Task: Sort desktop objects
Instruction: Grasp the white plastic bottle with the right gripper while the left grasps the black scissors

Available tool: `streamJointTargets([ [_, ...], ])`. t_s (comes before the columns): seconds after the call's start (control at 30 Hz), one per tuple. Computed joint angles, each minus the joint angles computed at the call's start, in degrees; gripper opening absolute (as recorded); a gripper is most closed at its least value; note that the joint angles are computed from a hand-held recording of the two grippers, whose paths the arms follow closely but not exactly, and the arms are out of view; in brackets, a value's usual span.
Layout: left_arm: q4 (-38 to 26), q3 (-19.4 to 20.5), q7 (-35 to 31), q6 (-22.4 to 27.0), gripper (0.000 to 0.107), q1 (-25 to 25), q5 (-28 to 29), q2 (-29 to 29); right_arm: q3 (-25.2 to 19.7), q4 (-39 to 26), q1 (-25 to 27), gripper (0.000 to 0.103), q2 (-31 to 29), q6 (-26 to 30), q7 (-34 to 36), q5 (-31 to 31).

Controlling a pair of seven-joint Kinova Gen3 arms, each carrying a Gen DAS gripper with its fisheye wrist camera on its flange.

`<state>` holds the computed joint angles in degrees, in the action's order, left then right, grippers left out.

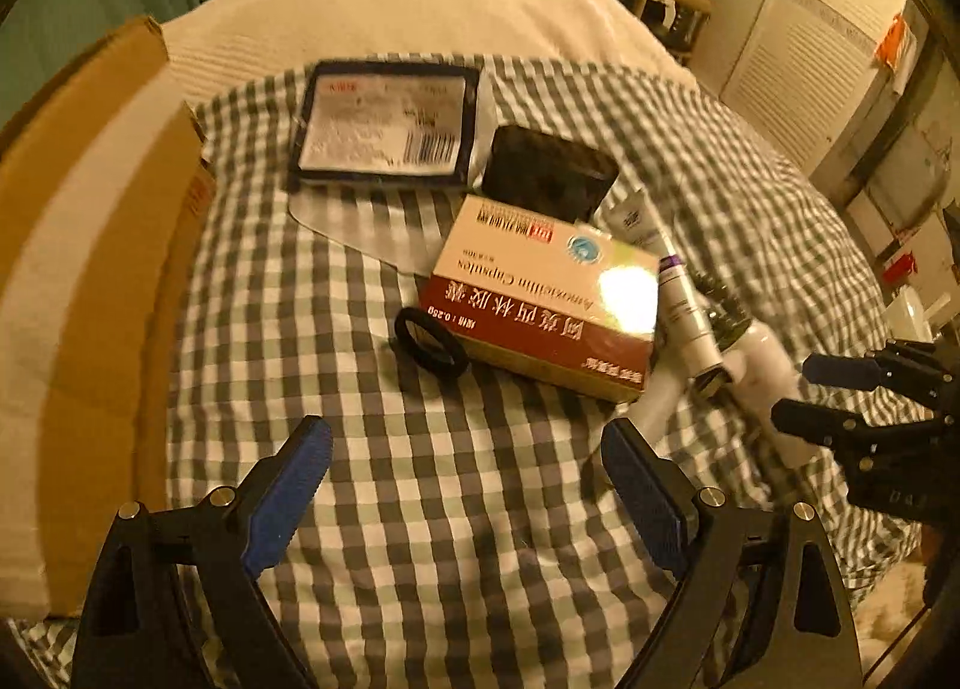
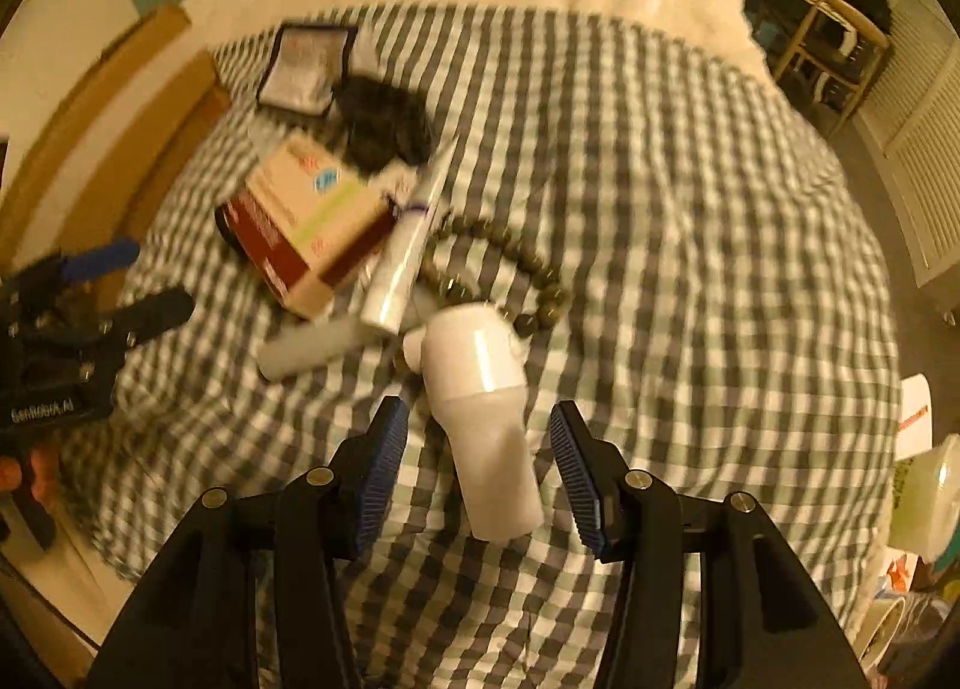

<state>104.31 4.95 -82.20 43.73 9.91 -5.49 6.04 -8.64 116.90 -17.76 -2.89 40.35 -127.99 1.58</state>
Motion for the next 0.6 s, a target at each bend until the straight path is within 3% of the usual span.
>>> streamJointTargets([
  [0.37,0.2,-1.4,-3.4,-4.7,0.094,-1.6,-0.6,4.3,1.8,1.0,1.1,0.049,6.5,-4.4,8.2,-7.9],
  [0.6,1.9,-2.3,-2.4,-9.3,0.094,-1.2,-3.5,5.5,1.7,0.9,-0.3,0.041,7.2,-4.6,5.5,-4.7],
])
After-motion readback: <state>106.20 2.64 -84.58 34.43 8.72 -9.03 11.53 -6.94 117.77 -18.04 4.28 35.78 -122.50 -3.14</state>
